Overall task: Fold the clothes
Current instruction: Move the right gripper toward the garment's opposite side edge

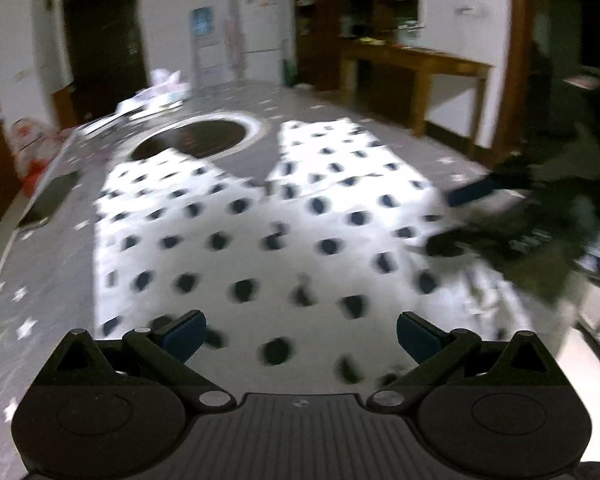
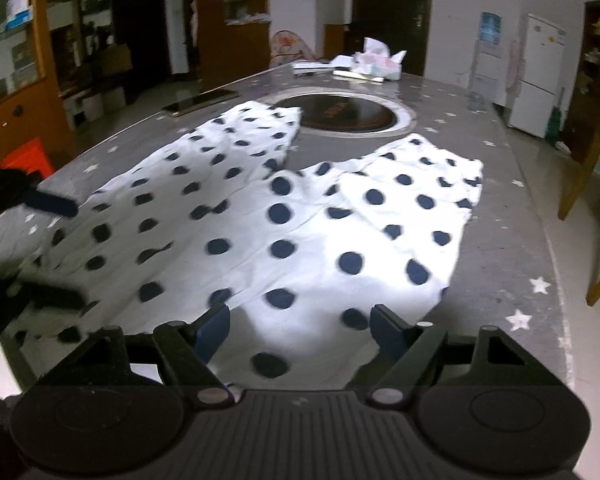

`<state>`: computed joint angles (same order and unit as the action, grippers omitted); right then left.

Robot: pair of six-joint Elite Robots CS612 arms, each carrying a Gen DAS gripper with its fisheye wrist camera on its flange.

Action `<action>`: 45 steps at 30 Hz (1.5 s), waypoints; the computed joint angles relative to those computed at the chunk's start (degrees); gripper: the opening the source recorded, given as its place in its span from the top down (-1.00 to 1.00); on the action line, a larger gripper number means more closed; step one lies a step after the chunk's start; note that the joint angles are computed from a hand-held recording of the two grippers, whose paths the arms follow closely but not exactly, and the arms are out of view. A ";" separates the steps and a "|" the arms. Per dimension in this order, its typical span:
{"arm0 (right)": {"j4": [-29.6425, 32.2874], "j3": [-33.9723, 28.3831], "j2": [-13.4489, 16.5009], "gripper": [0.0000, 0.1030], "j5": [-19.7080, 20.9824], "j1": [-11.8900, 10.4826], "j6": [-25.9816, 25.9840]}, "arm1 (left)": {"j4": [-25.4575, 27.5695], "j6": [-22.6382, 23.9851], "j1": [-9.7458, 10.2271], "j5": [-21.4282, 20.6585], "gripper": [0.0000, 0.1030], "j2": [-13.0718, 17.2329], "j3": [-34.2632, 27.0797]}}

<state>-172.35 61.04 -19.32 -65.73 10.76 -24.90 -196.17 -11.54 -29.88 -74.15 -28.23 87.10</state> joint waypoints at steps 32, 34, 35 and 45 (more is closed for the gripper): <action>0.99 -8.05 3.79 -0.23 -4.42 -0.56 8.14 | -0.73 5.46 -0.32 -12.72 -0.72 1.45 -3.83; 1.32 -8.88 4.12 -0.20 -4.70 -0.57 8.40 | -1.41 7.27 -0.32 -15.31 -0.65 1.62 -4.20; 1.47 -9.43 4.35 -0.20 -4.94 -0.58 8.59 | -1.70 8.36 -0.31 -16.77 -0.64 1.72 -4.42; 4.32 -15.02 6.73 -0.06 -4.83 -0.95 10.06 | 4.13 13.39 -0.79 -22.00 -0.22 2.85 -7.35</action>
<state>-168.03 46.02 -12.60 -70.56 9.80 -14.84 -192.04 1.85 -30.67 -96.15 -25.38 79.74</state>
